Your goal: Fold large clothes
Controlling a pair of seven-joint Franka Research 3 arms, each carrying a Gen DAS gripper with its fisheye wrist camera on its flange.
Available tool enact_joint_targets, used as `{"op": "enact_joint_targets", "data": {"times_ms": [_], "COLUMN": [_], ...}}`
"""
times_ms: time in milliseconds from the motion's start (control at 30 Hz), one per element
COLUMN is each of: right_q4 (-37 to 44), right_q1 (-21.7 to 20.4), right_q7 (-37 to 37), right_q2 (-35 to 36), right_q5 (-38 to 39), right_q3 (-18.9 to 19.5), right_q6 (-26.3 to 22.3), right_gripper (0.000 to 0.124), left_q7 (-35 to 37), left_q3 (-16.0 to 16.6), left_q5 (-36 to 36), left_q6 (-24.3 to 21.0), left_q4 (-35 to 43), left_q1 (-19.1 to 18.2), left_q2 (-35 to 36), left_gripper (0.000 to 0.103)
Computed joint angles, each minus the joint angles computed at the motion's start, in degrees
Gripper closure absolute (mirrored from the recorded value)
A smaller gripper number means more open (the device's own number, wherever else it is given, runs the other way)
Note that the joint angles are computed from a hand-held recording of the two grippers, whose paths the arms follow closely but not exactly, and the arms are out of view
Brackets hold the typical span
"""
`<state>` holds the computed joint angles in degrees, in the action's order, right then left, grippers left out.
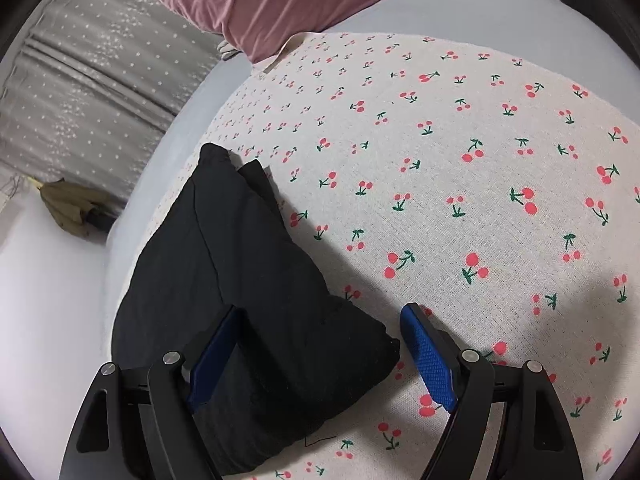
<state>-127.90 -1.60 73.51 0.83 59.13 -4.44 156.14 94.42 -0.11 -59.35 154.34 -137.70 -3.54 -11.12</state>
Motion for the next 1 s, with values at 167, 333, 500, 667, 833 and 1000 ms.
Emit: {"op": "enact_joint_targets", "data": {"times_ms": [167,333,500,667,833,1000], "right_q4": [-3.6,-4.7,-3.6,1.8,1.9,-3.0], "right_q1": [0.2,0.8,1.9,2.2,2.7,4.6], "right_q7": [7.9,9.1,2.3,-11.0,-22.6,-29.5], "right_q2": [-3.4,-4.1,-2.8,2.6,-0.1,-10.2], "right_q5": [-1.2,1.9,9.0,24.3,32.8,34.2], "right_q3": [-0.3,-0.8,-0.8,1.0,2.3,2.3], "right_q6": [0.4,0.6,2.7,7.9,9.4,10.1], "right_gripper": [0.041,0.041,0.041,0.078,0.107,0.112], "left_q7": [-1.9,-2.2,2.2,7.9,8.6,22.1], "left_q3": [-0.8,-1.7,-2.6,-5.7,-7.7,-6.5], "left_q5": [-0.9,-1.7,-11.2,-19.4,-18.9,-35.8], "left_q6": [3.3,6.4,13.5,23.4,30.8,22.0], "left_q4": [-0.5,0.2,1.1,4.1,7.4,10.3], "left_q1": [-1.2,-2.6,-5.1,-5.7,-5.1,-0.3], "left_q2": [-0.1,1.1,3.2,7.0,11.2,9.6], "left_gripper": [0.008,0.008,0.007,0.007,0.027,0.07]}}
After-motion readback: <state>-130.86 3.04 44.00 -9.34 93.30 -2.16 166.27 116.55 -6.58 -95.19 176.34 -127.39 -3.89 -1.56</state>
